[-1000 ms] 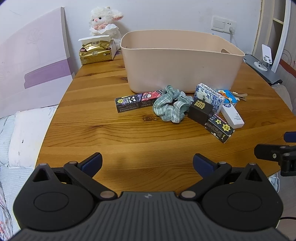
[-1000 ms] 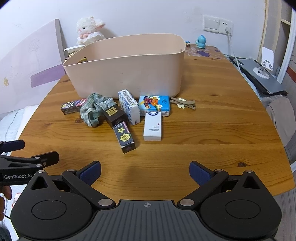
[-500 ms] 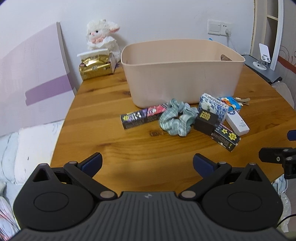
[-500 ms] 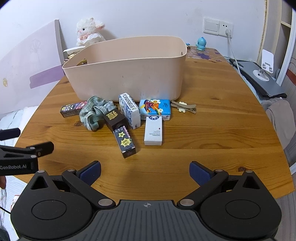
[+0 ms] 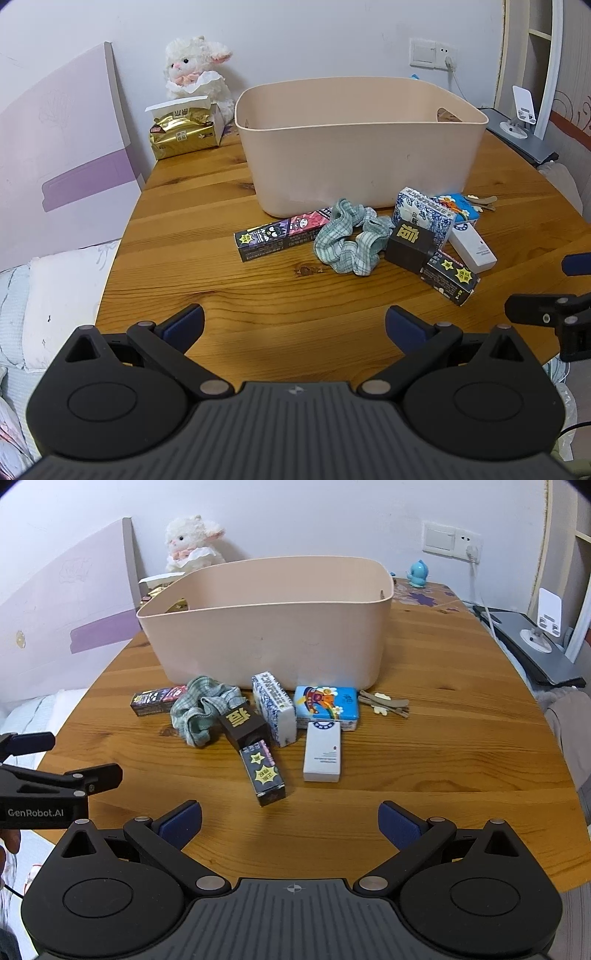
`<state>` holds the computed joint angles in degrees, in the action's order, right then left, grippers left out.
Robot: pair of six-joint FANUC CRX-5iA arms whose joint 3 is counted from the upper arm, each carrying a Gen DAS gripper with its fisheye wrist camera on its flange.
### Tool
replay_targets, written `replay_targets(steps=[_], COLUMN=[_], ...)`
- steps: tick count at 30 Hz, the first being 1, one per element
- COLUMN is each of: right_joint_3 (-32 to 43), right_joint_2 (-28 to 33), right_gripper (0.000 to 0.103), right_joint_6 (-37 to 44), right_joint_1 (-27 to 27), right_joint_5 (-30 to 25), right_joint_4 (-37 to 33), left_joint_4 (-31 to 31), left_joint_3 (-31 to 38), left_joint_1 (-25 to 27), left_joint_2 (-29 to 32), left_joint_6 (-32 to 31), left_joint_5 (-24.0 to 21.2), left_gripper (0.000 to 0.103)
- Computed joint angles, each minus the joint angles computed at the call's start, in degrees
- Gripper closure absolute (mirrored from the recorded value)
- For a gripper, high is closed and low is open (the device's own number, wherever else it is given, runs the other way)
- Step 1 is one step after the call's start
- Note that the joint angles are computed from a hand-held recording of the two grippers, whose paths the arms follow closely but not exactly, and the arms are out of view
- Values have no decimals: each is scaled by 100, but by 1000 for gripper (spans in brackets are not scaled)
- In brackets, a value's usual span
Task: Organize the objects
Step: 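Move both tools toward the items in front of the basket, then grasp the pink character snack stick with left tool while right grasps black star box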
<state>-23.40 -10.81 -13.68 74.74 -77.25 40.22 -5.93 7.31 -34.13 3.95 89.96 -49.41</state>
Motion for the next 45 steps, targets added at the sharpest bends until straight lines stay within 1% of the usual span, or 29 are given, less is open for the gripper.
replay_targets(steps=[11, 17, 21, 24, 26, 30, 33, 35, 39, 41, 42, 44, 45], right_joint_3=[-7, 17, 67, 69, 129, 182, 192, 217, 258, 278, 299, 340, 337], right_joint_2=[55, 119, 207, 277, 366, 461, 491, 525, 585, 617, 639, 681, 682], right_gripper=[0, 0, 0, 1, 5, 7, 14, 21, 30, 38, 39, 48, 50], right_joint_6=[194, 410, 556, 668, 761, 845, 936, 1060, 1319, 1403, 1449, 1539, 1558], right_joint_1=[-185, -393, -581, -707, -778, -902, -965, -1002, -1080, -1125, -1149, -1193, -1209], right_joint_5=[289, 498, 672, 863, 870, 934, 1009, 1075, 1273, 1370, 1394, 1426, 1452], right_joint_4=[-101, -132, -205, -182, -195, -178, -115, -107, -159, -231, -280, -389, -419], left_joint_4=[173, 431, 625, 633, 795, 1265, 1777, 2026, 2687, 2864, 2906, 2933, 2941], left_joint_3=[18, 39, 66, 184, 156, 103, 17, 23, 26, 120, 210, 404, 502], left_joint_1=[142, 336, 474, 539, 610, 744, 838, 874, 941, 956, 963, 976, 982], left_joint_2=[123, 263, 391, 547, 619, 793, 916, 1027, 1261, 1402, 1494, 1653, 1730], left_joint_6=[-108, -407, -843, -1126, -1535, -2584, -3496, -3885, -4641, -4868, -4928, -4963, -4977], left_joint_5=[1, 92, 248, 342, 531, 819, 1011, 1127, 1269, 1243, 1183, 995, 891], left_gripper=[0, 0, 0, 0, 0, 0, 0, 0, 0, 0, 0, 1, 10])
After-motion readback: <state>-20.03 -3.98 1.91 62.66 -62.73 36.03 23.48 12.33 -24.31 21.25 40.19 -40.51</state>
